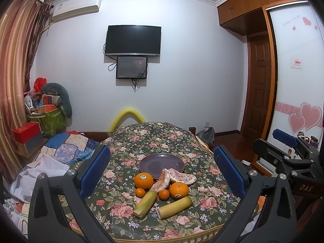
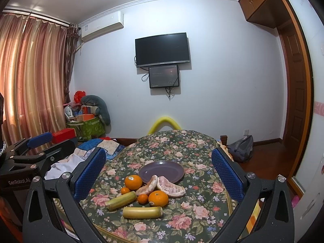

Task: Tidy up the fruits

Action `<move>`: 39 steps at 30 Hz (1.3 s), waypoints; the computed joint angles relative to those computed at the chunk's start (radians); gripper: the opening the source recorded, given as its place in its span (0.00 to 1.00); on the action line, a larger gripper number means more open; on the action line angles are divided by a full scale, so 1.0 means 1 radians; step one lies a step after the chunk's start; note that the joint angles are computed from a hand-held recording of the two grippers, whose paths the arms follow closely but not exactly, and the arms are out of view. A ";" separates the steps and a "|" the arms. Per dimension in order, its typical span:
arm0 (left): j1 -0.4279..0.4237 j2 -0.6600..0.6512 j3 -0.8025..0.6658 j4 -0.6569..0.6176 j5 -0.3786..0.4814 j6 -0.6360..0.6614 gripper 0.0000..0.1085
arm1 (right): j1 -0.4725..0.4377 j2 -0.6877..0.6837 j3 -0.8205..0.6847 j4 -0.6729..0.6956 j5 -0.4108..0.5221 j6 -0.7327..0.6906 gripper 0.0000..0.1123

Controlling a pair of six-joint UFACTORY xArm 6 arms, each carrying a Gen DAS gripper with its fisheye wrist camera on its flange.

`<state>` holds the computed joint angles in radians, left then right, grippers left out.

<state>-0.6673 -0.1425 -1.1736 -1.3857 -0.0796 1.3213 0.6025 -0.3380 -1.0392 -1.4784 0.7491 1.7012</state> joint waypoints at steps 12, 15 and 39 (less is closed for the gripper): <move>0.006 0.004 -0.018 -0.100 0.001 0.092 0.95 | -0.008 0.000 0.002 0.005 -0.016 -0.004 0.92; 0.011 0.010 -0.012 -0.069 0.001 0.074 0.95 | -0.022 0.012 -0.005 0.029 -0.041 -0.024 0.92; 0.211 0.344 -0.096 0.919 0.299 -0.852 0.53 | -0.199 0.225 0.003 0.504 -0.265 -0.378 0.62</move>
